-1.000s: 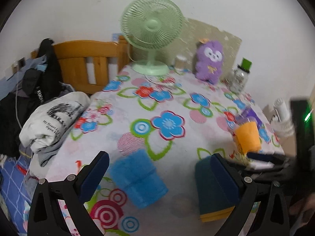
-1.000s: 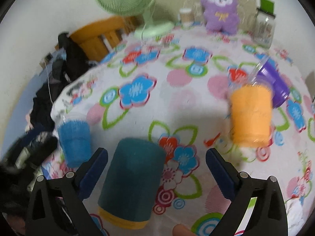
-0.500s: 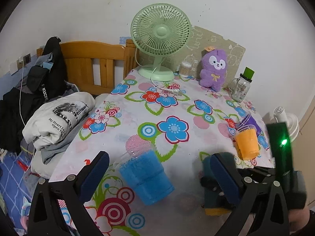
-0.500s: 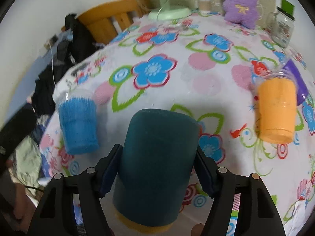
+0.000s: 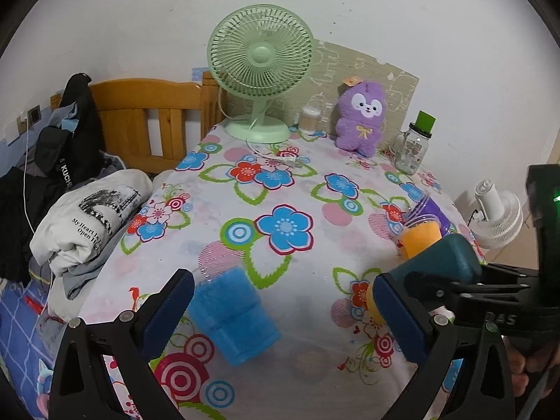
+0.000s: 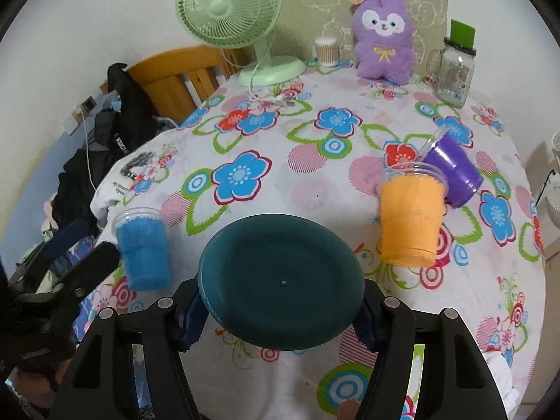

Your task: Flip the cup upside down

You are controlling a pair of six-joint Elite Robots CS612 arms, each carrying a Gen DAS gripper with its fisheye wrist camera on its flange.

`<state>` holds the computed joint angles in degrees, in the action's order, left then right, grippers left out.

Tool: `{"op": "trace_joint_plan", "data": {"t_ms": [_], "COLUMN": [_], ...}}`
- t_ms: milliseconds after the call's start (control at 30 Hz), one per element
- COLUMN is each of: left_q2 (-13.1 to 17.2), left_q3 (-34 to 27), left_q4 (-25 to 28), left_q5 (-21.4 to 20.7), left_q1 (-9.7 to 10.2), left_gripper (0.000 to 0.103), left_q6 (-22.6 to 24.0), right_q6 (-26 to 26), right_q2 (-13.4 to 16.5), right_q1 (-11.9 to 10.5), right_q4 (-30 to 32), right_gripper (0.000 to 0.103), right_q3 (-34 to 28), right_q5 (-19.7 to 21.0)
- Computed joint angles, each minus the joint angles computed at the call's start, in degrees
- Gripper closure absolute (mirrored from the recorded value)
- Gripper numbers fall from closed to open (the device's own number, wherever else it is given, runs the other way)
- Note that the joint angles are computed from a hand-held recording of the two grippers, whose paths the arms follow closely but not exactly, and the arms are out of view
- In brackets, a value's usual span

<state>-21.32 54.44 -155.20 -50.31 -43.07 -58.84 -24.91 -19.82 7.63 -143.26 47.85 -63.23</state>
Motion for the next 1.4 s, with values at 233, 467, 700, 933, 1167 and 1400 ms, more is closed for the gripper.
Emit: {"op": "trace_joint_plan", "data": {"t_ms": [233, 467, 700, 933, 1167, 1400], "left_q2": [-0.07, -0.22, -0.3, -0.18, 1.08, 4.58], "left_q3": [0.08, 0.57, 0.48, 0.13, -2.7, -10.37], "left_q4": [-0.15, -0.54, 0.55, 2.36, 2.36, 3.2], "left_q5": [0.26, 0.11, 0.57, 0.44, -1.39, -6.1], "left_q1": [-0.17, -0.07, -0.1, 0.22, 0.91, 1.78], "left_gripper": [0.0, 0.0, 0.0, 0.0, 0.0, 0.0], "left_q6": [0.04, -0.45, -0.83, -2.03, -0.43, 2.43], "right_q6": [-4.64, -7.02, -4.72, -5.65, -4.61, -3.84], "right_q2": [-3.81, -2.76, 1.65, 3.46, 2.89, 0.17], "right_q1": [-0.63, -0.9, 0.02, 0.59, 0.08, -0.49], "right_q4": [-2.03, 4.97, 8.06, 8.87, 6.34, -5.06], "right_gripper": [0.034, 0.034, 0.032, 0.024, 0.024, 0.004], "right_q3": [7.14, 6.14, -2.46, -6.08, -4.8, 1.69], "right_q5": [-0.7, -1.33, -0.11, -0.05, 0.24, -3.95]}}
